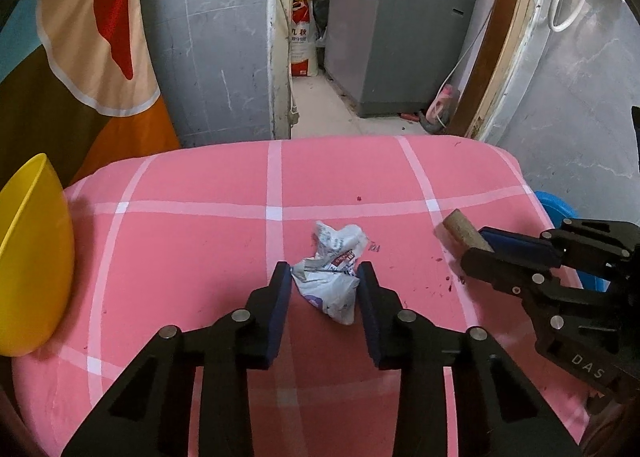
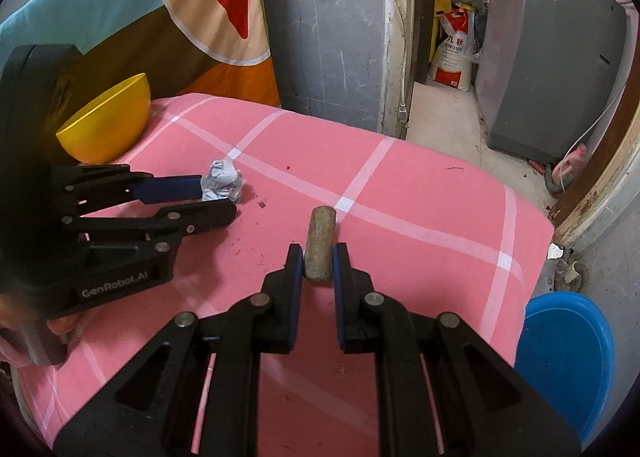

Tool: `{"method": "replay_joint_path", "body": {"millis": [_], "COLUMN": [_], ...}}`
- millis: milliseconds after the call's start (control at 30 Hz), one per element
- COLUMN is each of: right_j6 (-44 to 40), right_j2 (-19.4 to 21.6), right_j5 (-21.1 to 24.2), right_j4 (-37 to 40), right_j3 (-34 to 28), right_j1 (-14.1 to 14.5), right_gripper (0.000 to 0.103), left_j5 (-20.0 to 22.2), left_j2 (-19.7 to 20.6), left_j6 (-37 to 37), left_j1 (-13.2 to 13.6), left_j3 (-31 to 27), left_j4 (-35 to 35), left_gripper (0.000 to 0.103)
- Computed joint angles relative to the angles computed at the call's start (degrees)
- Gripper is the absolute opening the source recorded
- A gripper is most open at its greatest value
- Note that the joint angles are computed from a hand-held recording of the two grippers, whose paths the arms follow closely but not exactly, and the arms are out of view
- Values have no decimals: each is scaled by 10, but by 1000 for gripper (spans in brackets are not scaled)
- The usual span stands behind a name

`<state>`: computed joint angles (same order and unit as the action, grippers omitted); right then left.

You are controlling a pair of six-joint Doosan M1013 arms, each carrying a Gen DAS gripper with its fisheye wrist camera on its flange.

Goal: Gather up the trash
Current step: 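Close the right tool on the brown stick while the left tool grasps the crumpled foil, then lift the stick and foil and carry both tools over the blue bucket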

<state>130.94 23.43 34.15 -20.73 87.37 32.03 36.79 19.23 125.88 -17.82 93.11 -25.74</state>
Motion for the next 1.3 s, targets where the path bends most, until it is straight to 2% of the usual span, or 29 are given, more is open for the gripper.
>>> {"method": "replay_joint_path", "body": {"millis": [300,433,567,833,933,1100,1233,1300], "right_j6": [13,27,62,208,291,463,608,663], "right_j2": [0,-8,-18,-43,-54,-78,-97,-105], "right_j5": [-13,-29,-45,-71,-69,-66,-50,-23], "right_j4": [-12,-30,-72,-213,-301,-471,-611,-675], "right_j3": [2,13,25,61,76,109,136,148], "right_j1": [3,5,11,25,35,50,60,69], "right_gripper": [14,14,14,14,14,14,14,14], "left_j5": [-18,-29,-46,-105,-128,-170,-189,-195], "left_j2": [-14,-27,-38,-72,-88,-115,-133,-143], "left_j6": [10,16,26,82,123,258,385,495], "left_j1": [-4,-7,-8,-14,-15,-20,-26,-32], "left_j3": [17,34,49,89,103,131,151,164], "left_j4": [-16,-27,-46,-128,-190,-340,-495,-610], "left_gripper": [14,11,10,10,9,10,10,10]}}
